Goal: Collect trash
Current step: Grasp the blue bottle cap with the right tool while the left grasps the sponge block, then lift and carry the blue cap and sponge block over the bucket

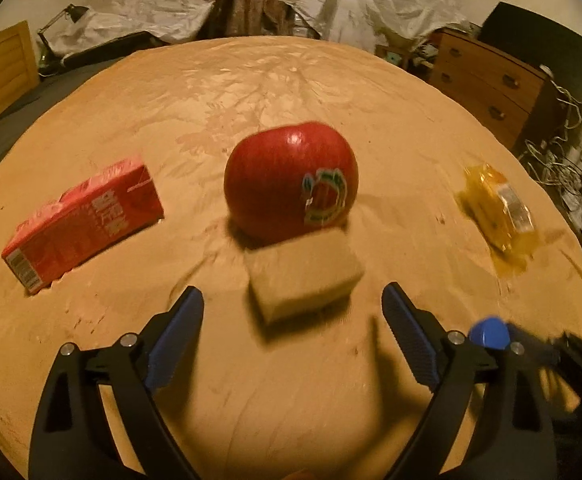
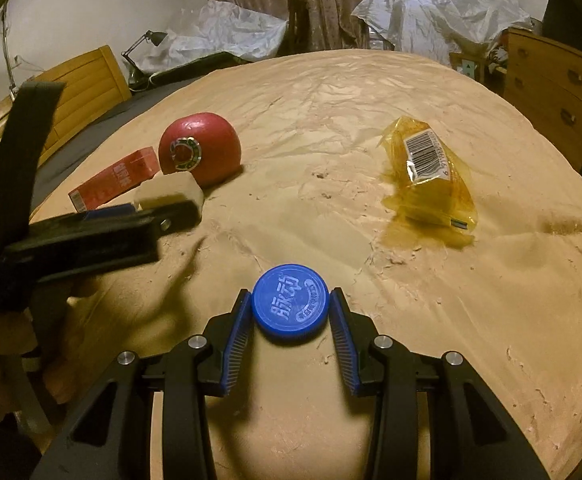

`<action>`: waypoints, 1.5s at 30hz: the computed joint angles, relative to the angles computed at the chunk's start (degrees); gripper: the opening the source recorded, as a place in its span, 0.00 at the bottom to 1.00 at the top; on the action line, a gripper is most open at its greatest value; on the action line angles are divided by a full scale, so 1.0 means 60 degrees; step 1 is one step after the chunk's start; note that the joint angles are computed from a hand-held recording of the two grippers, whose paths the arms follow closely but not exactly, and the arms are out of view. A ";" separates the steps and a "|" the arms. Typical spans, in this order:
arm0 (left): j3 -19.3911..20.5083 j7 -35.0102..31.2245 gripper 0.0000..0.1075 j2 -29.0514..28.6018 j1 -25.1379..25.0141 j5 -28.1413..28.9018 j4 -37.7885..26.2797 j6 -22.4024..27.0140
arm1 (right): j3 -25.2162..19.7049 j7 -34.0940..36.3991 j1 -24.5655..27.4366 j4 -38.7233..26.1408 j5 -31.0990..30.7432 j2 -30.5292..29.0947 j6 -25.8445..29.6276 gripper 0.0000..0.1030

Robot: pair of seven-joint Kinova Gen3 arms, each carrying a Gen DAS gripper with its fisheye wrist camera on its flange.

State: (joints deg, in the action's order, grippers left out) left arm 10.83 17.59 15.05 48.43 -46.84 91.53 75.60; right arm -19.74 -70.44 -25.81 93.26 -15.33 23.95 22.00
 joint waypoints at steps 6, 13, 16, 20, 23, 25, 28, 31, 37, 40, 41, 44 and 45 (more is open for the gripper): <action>-0.0207 -0.0066 0.79 0.0520 0.0119 0.0096 -0.0555 0.0993 | -0.0031 0.0023 -0.0007 -0.0003 -0.0029 0.0008 -0.0020 0.40; -0.0232 -0.0117 0.48 0.0565 0.0336 -0.0130 -0.0639 0.1198 | 0.0271 -0.0273 -0.0397 -0.0052 0.0290 -0.0030 -0.0001 0.40; -0.0236 0.0005 0.45 0.0530 0.0411 -0.0181 -0.0560 0.1157 | 0.0409 -0.0465 -0.0566 -0.0079 0.0494 -0.0047 0.0024 0.40; -0.0192 0.0062 0.43 0.0432 0.0404 -0.0205 -0.0459 0.1100 | 0.0609 -0.0759 -0.0829 -0.0137 0.0808 -0.0048 0.0059 0.40; -0.0147 0.0151 0.42 0.0401 0.0454 -0.0203 -0.0445 0.1171 | 0.0607 -0.0878 -0.0856 -0.0150 0.0926 -0.0046 0.0057 0.40; -0.0096 0.0238 0.42 0.0311 0.0525 -0.0221 -0.0342 0.1211 | 0.0581 -0.0938 -0.0857 -0.0126 0.0965 -0.0076 0.0069 0.40; 0.0026 0.0470 0.42 0.0212 0.0715 -0.0286 -0.0273 0.1448 | 0.0672 -0.1082 -0.1001 -0.0012 0.1125 -0.0167 -0.0002 0.40; 0.0204 0.0868 0.42 0.0040 0.0984 -0.0363 -0.0109 0.1735 | 0.0687 -0.1248 -0.1090 0.0198 0.1222 -0.0340 -0.0108 0.40; 0.0746 0.1691 0.42 -0.0114 0.1840 -0.0651 -0.0123 0.2897 | 0.0552 -0.1540 -0.1160 0.1139 0.1261 -0.1182 -0.0778 0.40; 0.0943 0.1916 0.42 -0.0039 0.2336 -0.0876 -0.0430 0.3636 | 0.0608 -0.1840 -0.1353 0.1805 0.1373 -0.1844 -0.1250 0.40; 0.1000 0.1992 0.42 0.0026 0.2534 -0.0982 -0.0571 0.3929 | 0.0608 -0.1933 -0.1391 0.2032 0.1421 -0.2075 -0.1419 0.40; 0.1093 0.2085 0.42 0.0295 0.3250 -0.1387 -0.1153 0.4913 | 0.0754 -0.2677 -0.1684 0.2786 0.1845 -0.2925 -0.1995 0.40; 0.1125 0.2083 0.42 0.0395 0.3551 -0.1548 -0.1397 0.5288 | 0.1019 -0.3065 -0.2003 0.3140 0.2050 -0.3336 -0.2273 0.40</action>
State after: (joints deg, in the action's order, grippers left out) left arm 17.58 30.08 17.42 69.74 -56.14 83.15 107.33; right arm -13.63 -88.83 -37.83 112.10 -3.03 3.93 8.36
